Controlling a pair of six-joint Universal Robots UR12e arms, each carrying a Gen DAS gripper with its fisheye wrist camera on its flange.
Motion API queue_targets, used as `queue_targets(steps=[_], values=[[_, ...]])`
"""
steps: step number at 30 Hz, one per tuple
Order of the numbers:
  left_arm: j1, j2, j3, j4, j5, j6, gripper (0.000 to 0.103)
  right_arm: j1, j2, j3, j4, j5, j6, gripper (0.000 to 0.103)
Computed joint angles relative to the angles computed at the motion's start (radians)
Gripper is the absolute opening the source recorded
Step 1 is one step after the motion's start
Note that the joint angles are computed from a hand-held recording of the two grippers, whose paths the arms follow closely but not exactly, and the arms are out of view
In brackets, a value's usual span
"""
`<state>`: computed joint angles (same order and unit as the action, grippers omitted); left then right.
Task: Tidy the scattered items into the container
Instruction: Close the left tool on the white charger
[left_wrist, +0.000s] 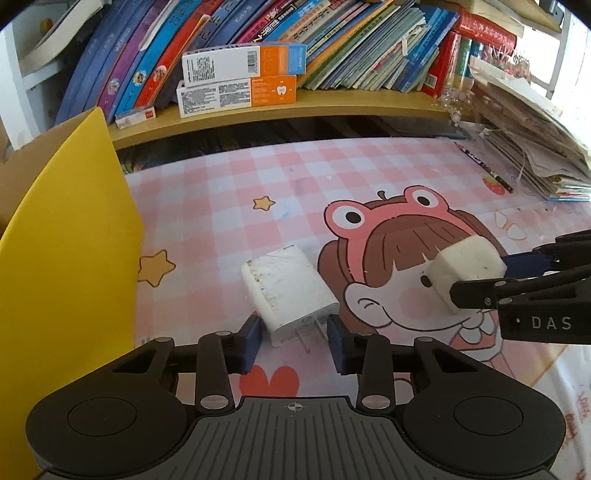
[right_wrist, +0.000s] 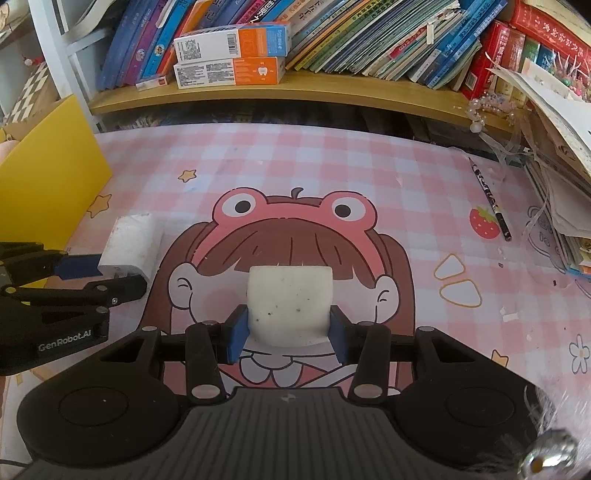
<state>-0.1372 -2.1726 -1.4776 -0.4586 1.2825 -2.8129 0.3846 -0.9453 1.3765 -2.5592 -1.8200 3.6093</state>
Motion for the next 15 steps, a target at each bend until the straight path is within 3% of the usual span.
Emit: queue_targets(steps=[15], values=[[0.028,0.083,-0.084,0.037,-0.132,0.051,0.036,0.03,-0.04,0.035,-0.033,-0.051,0.021,0.04]])
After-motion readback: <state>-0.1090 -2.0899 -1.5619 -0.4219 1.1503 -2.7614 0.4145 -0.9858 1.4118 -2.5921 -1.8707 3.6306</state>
